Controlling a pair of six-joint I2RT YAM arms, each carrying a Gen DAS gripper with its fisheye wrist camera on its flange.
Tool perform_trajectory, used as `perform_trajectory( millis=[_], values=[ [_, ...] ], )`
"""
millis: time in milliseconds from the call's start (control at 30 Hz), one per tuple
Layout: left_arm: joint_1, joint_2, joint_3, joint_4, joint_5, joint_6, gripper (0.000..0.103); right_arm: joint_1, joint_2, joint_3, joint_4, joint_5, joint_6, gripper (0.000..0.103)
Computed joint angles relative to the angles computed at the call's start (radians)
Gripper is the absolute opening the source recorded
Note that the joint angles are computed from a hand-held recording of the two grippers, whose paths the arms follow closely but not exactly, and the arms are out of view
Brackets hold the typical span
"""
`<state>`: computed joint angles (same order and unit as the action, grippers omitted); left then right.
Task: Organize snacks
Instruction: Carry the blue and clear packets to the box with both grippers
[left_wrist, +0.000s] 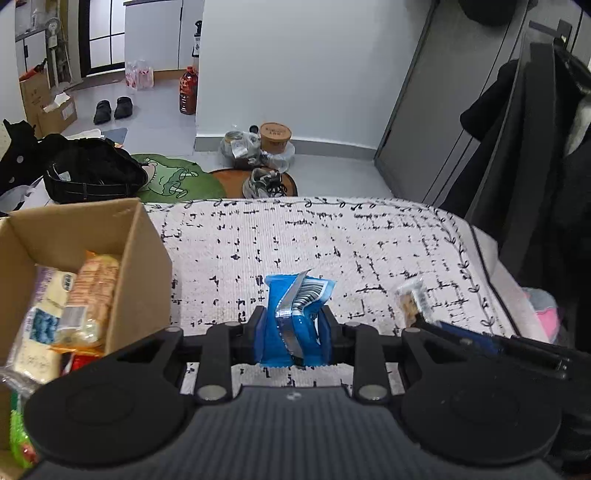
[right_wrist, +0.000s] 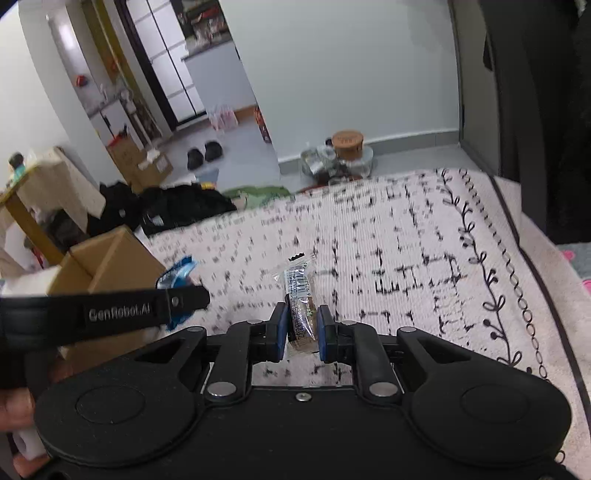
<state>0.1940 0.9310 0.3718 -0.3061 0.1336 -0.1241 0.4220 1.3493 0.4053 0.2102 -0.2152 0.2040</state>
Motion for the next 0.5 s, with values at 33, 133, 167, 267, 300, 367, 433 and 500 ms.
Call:
perform_trajectory(
  millis=[33,133,167,267,300,367,433,500],
  values=[
    [0.007,-0.023,0.004,-0.022,0.005,0.001,0.028,-0.002,-0.014,-0.004,0.001,-0.003,0.008,0.016],
    [0.033,-0.092,0.017,-0.087,0.016,0.005,0.028,0.000,-0.064,-0.012,-0.013,-0.007,0.027,0.016],
    [0.039,-0.110,0.019,-0.102,0.019,0.003,0.028,0.001,-0.080,-0.013,-0.019,-0.010,0.032,0.016],
    [0.079,-0.158,0.034,-0.158,0.042,0.012,0.028,0.011,-0.122,-0.011,-0.039,-0.010,0.045,0.016],
    [0.090,-0.177,0.038,-0.177,0.049,0.016,0.028,0.017,-0.133,-0.009,-0.044,-0.007,0.052,0.016],
    [0.116,-0.205,0.051,-0.210,0.067,0.027,0.028,0.032,-0.153,-0.001,-0.055,-0.001,0.064,0.016],
    [0.148,-0.228,0.064,-0.243,0.090,0.041,0.028,0.044,-0.182,0.001,-0.069,0.003,0.073,0.016],
    [0.182,-0.250,0.076,-0.276,0.113,0.063,0.028,0.051,-0.203,0.009,-0.083,0.001,0.077,0.016]
  ],
)
